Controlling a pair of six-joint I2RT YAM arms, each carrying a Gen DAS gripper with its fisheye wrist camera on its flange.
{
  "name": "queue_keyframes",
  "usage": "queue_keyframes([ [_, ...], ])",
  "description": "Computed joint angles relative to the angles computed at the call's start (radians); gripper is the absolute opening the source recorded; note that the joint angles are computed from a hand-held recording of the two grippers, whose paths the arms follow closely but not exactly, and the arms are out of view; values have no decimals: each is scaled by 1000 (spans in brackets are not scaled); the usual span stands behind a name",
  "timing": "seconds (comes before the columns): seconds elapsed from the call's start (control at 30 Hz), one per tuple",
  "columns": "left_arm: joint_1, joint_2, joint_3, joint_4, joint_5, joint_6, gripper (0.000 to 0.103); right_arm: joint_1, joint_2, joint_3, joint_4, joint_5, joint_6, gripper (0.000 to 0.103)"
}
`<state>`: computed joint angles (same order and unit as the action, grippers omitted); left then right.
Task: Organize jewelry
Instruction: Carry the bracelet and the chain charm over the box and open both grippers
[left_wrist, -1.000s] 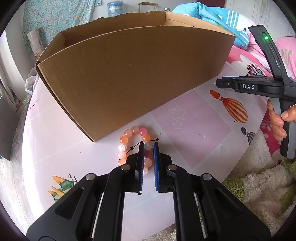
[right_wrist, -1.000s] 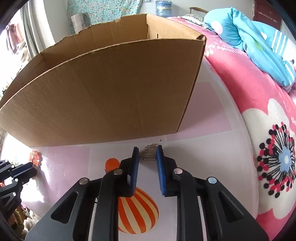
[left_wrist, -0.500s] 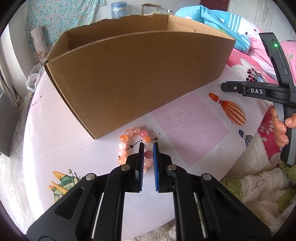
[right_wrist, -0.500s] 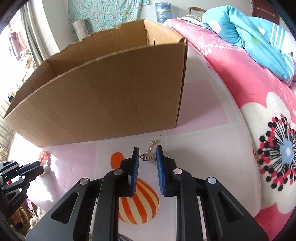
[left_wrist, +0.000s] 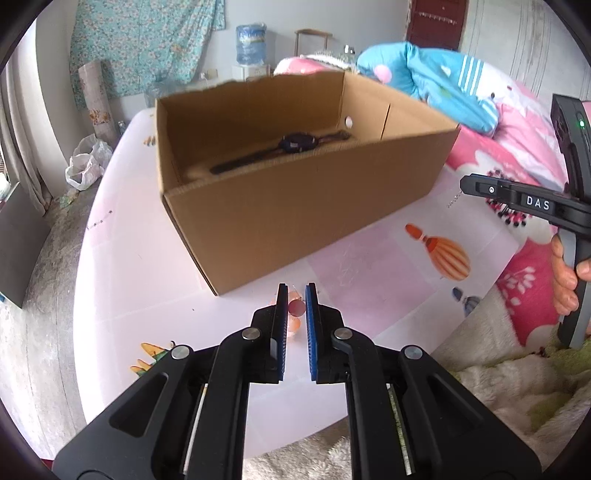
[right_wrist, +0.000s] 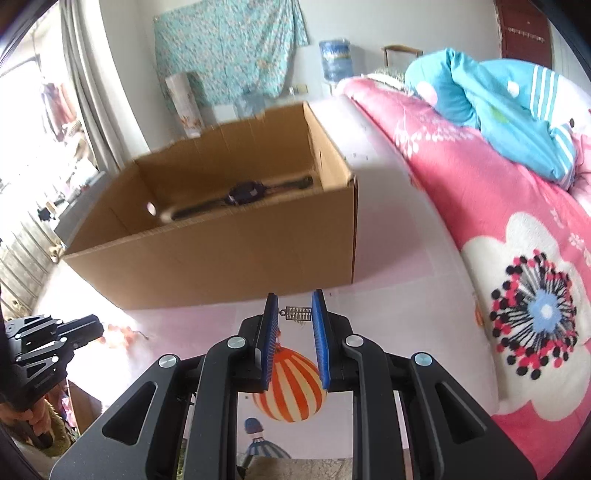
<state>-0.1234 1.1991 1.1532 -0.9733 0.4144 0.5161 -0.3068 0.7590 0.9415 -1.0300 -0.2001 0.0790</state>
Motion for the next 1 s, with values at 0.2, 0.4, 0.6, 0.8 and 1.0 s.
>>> queue_keyframes([
  [0.2,27,-27,98,-84,98,-23,8,-57,-35,92,-40,-90,-45,19],
  [0.4,38,15,278,-166,224,-46,8,-82,10,239,-66,-186,-90,19],
  [0.6,-40,153,497,-162,270,-134,8,-23,157,399,-27,-209,-109,19],
  [0.8,-191,388,719,-174,196,-237,8,-5,324,482,35,-218,-128,19],
  [1.0,-303,649,946,-244,123,-298,8,-39,447,490,90,-245,-171,19],
])
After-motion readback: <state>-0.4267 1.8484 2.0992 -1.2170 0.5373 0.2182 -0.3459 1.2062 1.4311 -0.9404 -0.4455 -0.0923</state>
